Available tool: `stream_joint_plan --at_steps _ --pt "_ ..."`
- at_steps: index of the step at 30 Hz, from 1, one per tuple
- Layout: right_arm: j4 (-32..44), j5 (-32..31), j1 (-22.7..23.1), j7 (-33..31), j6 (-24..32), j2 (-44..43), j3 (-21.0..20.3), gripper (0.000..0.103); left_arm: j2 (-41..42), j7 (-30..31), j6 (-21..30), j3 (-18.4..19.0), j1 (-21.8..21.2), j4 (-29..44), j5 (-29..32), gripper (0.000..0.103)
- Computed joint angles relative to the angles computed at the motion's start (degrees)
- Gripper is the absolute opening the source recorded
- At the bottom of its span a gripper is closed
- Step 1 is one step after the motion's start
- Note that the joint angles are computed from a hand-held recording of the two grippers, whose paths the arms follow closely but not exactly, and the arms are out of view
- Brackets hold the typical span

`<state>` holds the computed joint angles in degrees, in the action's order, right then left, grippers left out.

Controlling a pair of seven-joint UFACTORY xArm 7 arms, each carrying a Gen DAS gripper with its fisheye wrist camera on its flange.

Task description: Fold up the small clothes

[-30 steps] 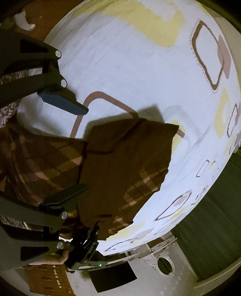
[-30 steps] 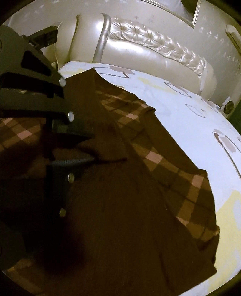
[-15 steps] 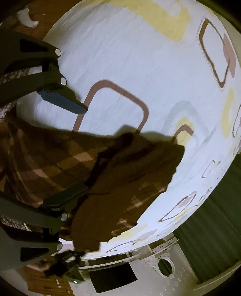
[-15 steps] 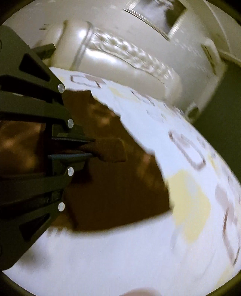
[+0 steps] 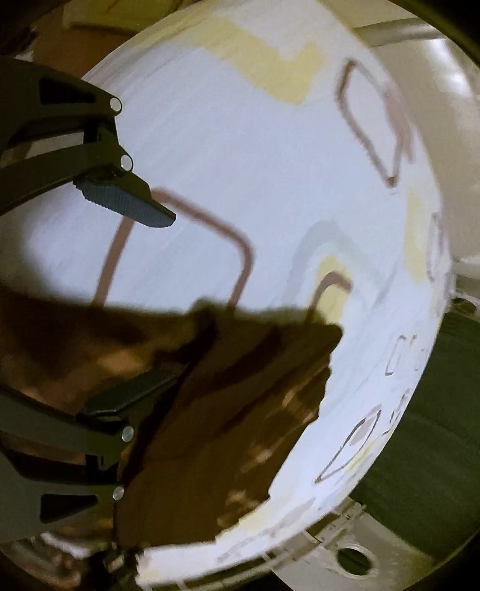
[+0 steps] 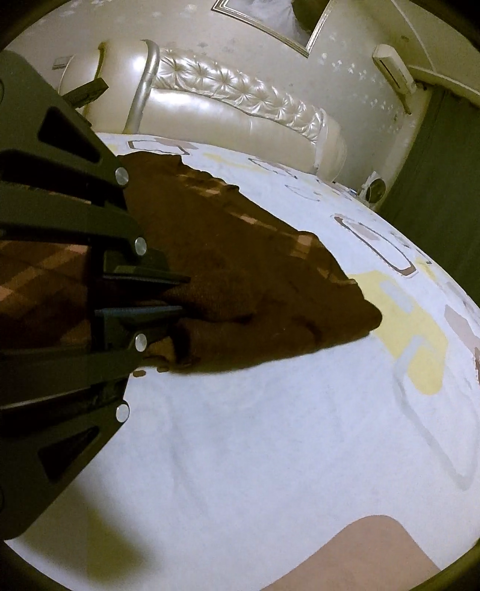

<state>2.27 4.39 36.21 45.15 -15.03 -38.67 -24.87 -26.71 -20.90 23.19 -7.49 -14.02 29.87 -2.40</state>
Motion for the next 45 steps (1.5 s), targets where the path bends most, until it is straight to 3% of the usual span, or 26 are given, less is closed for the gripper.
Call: stream_joint_plan --at_steps 2,5,14,15,17,19,24,25,27,31,35,38,42,45 --pt "0.0 -0.1 0.6 0.1 -0.5 0.3 -0.6 0.010 0.7 -1.7 -1.8 -3.7 4.2 -0.2 6.3 0.078" --pt "-0.2 -0.5 1.1 0.4 -1.1 0.6 -1.4 0.010 2.1 -2.7 -3.5 -6.0 7.1 0.0 12.9 0.078" --pt "-0.2 -1.9 1.6 2.1 -2.3 1.5 -1.9 0.011 9.1 -6.2 -5.9 -5.7 8.0 3.6 17.3 0.078" --pt "-0.3 -2.0 1.5 2.3 -2.4 1.5 -1.7 0.011 9.6 -7.2 -5.9 -5.6 8.2 3.9 17.7 0.076" --pt "-0.4 -2.4 1.2 2.6 -2.4 1.5 -1.5 0.011 9.7 -6.1 -7.1 -3.3 6.1 3.4 15.1 0.058" --pt "-0.2 -2.5 0.3 3.0 -2.1 1.8 -0.1 0.011 9.5 -6.3 -7.6 -3.5 6.1 3.4 15.5 0.042" --pt "-0.6 -1.0 -6.1 4.1 0.1 0.5 9.4 0.009 8.4 -9.0 -7.7 -5.7 7.3 2.8 18.8 0.025" --pt "-0.9 -0.5 -7.6 4.7 0.5 0.0 11.5 0.009 8.1 -9.5 -7.9 -5.5 7.1 2.5 18.3 0.025" --pt "-0.9 -0.4 -8.0 4.4 0.9 0.2 11.6 0.009 8.2 -9.4 -8.2 -4.2 6.1 2.1 16.4 0.025" --pt "-2.0 -2.0 -4.3 4.2 -3.7 2.4 5.8 0.009 8.5 -7.3 -9.9 -1.8 4.1 1.3 12.3 0.027" --pt "-2.5 -4.3 -2.6 4.4 -2.8 -0.1 1.3 0.011 7.3 -2.2 -10.4 0.1 2.3 0.1 9.6 0.031" --pt "-3.3 -3.2 -5.3 4.0 0.9 -4.7 3.3 0.015 4.4 1.2 -9.3 0.0 3.0 -1.9 10.1 0.032" --pt "-2.4 -0.9 -11.0 1.7 6.6 -9.7 8.4 0.023 -0.3 7.0 -7.2 3.9 0.8 -4.0 5.5 0.032" --pt "1.3 0.0 -9.9 -2.5 7.9 -6.5 6.1 0.026 -1.0 9.6 -8.0 5.2 -0.4 -2.7 2.0 0.037"
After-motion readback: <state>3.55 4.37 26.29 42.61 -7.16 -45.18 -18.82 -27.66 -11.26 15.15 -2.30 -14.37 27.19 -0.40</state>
